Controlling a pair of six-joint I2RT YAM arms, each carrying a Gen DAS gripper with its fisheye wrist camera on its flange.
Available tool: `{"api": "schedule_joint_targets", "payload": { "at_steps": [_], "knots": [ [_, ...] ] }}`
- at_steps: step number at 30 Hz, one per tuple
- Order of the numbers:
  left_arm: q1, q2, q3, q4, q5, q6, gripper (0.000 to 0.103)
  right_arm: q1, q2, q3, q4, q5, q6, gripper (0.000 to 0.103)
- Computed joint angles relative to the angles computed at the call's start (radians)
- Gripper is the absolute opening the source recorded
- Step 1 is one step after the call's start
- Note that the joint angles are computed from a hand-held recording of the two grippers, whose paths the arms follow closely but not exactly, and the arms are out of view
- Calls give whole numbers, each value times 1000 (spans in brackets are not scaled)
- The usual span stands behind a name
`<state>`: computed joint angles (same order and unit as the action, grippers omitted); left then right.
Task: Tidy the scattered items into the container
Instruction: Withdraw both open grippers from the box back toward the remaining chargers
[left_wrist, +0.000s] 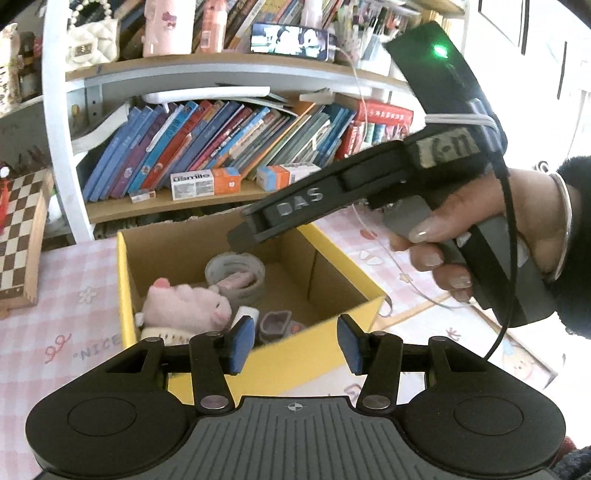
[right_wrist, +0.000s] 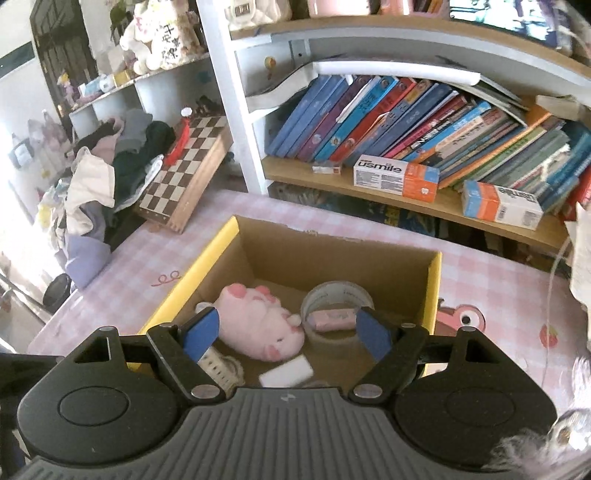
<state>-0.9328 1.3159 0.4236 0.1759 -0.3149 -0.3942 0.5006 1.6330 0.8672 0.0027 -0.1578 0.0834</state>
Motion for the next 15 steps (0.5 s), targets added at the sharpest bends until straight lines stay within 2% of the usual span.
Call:
{"api": "schedule_joint_targets", "payload": {
  "at_steps": [7, 15],
  "knots": [
    [-93, -247, -140, -123, -90, -103, 50, 118, -192, -176, 6, 143, 67, 82],
    [-368, -512, -212, -440, -376, -322, 50, 344, -387, -380, 6, 370, 237, 82]
  ]
}}
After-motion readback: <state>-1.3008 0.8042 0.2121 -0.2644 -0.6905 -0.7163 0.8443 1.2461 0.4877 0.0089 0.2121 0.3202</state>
